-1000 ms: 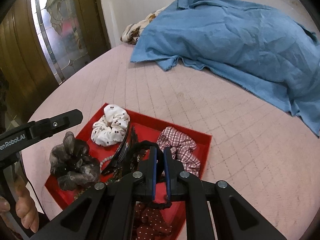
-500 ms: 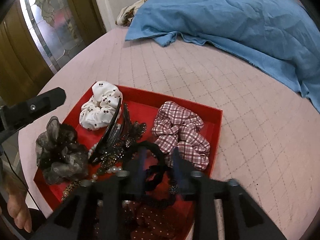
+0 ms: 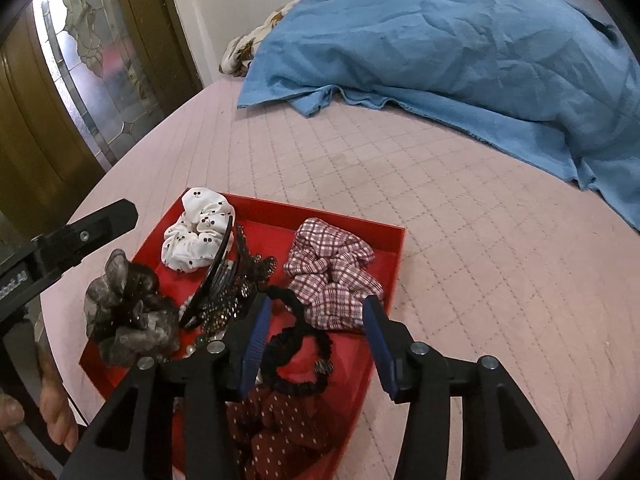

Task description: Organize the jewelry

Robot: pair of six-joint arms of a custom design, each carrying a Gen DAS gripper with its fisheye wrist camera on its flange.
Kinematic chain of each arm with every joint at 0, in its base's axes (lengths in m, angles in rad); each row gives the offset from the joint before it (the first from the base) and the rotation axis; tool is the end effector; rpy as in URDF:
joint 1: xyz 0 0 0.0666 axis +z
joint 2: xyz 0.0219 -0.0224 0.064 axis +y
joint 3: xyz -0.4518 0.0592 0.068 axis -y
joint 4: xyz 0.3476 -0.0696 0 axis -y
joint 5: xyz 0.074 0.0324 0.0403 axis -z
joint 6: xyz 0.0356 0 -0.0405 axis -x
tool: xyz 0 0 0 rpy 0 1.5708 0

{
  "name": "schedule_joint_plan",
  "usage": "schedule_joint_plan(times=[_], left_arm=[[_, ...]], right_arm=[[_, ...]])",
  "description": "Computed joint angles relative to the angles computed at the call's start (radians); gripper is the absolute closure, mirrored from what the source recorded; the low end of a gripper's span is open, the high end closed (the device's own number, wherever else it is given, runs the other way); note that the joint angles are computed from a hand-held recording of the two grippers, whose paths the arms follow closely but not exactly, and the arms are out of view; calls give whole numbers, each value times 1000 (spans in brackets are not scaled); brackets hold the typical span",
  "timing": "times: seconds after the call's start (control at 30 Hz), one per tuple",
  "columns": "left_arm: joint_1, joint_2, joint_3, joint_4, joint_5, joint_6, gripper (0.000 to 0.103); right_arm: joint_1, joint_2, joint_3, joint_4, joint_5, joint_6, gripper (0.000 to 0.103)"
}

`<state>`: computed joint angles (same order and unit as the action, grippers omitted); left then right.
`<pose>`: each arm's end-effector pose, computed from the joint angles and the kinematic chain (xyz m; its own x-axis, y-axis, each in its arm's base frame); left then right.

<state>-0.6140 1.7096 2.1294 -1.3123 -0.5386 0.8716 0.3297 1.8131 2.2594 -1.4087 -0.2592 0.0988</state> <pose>0.4473 -0.2934 0.6288 -0.5868 -0.3902 -0.7095 -0.3381 0.9143 -0.2232 0.5381 0.1933 0.6138 -0.7280 -0.3499 -0.5895 -0.5259 0.8367 0.1529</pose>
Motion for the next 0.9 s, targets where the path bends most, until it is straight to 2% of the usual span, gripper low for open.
schedule_joint_plan(times=[0.13,0.4,0.73,0.9], left_arm=[[-15,19,33,-60,-53,-6,22],[-43,29,48,-119,-107,-14,19],[-73,41,47,-180,-137,20,17],[-112,69,95,-262,-241,64,17]], right_arm=[[-3,-40,-55,28,17,7,44],[-4,-121,-175,86,58,33,35],[-24,-190,-275,128,54,29,32],[-51,-229,-324,151,44,26,30]])
